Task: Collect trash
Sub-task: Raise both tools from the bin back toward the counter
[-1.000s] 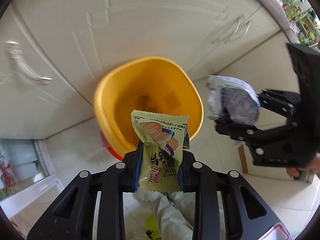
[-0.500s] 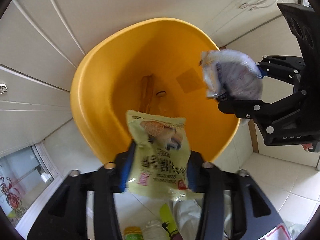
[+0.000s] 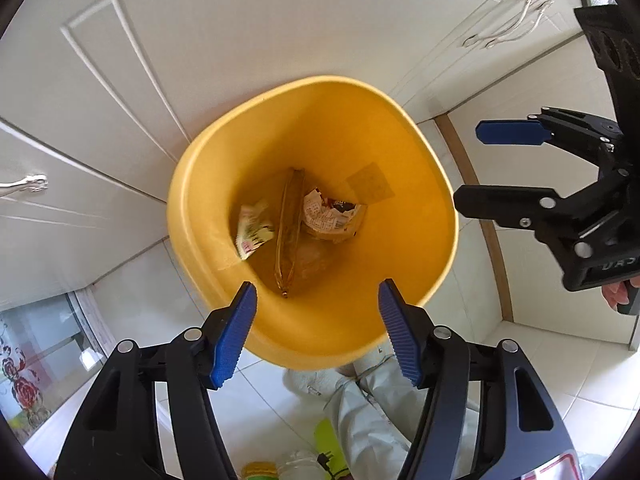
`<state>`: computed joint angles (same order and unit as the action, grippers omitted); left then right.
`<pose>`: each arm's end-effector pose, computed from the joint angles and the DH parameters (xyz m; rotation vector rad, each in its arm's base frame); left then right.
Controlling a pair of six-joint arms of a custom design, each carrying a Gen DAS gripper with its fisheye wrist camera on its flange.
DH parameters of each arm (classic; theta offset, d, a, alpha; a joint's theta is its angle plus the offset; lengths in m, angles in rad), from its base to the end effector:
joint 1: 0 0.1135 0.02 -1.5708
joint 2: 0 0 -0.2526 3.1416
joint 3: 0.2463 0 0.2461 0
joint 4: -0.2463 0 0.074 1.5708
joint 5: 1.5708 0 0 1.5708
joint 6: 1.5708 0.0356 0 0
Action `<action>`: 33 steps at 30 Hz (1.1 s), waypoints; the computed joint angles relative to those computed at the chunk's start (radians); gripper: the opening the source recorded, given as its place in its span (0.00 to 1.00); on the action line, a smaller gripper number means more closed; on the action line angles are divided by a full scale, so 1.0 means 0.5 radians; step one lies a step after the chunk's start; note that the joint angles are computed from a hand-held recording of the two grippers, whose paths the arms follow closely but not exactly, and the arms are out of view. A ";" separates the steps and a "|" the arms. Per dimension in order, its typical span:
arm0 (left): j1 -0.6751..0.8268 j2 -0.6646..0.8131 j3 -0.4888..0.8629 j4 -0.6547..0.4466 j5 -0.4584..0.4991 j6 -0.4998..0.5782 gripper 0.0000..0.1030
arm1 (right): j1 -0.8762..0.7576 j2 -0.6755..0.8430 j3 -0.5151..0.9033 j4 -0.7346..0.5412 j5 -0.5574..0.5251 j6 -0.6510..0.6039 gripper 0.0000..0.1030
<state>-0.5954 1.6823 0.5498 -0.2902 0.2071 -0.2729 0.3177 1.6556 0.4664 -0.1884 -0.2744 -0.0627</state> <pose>0.1779 -0.1293 0.0662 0.5164 3.0270 -0.3853 0.1934 0.0737 0.0598 -0.5972 2.8928 0.4409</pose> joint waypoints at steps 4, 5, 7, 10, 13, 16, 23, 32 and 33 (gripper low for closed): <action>-0.005 -0.207 -0.071 -0.080 -0.033 -0.059 0.60 | 0.028 -0.368 -0.068 -0.203 -0.002 0.079 0.77; -0.016 -0.278 -0.093 -0.110 -0.047 -0.082 0.60 | 0.045 -0.491 -0.085 -0.282 0.010 0.099 0.77; -0.070 -0.474 -0.122 -0.226 -0.097 -0.173 0.60 | 0.080 -0.724 -0.102 -0.441 0.035 0.149 0.77; -0.150 -0.810 -0.158 -0.431 -0.189 -0.351 0.60 | 0.103 -1.152 -0.102 -0.772 0.095 0.195 0.77; -0.310 -1.174 -0.119 -0.735 -0.357 -0.619 0.60 | 0.095 -1.570 -0.019 -1.152 0.163 0.237 0.77; -0.561 -1.438 0.038 -1.090 -0.604 -0.959 0.61 | 0.159 -1.919 0.147 -1.509 0.277 0.336 0.77; -0.998 -1.596 0.532 -1.705 -1.076 -1.536 0.64 | 0.287 -2.187 0.686 -1.996 0.478 0.477 0.77; -0.849 -1.428 1.126 -1.984 -1.362 -1.489 0.86 | -0.231 -1.999 1.274 -2.081 0.140 0.099 0.78; -0.780 -1.417 1.160 -1.968 -1.352 -1.428 0.86 | -0.220 -1.972 1.288 -2.053 0.145 0.109 0.78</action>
<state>-0.9857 0.9736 1.1296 -1.2740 -0.4691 -0.9867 0.2075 0.6695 1.1105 -1.2151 -0.2019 -0.0082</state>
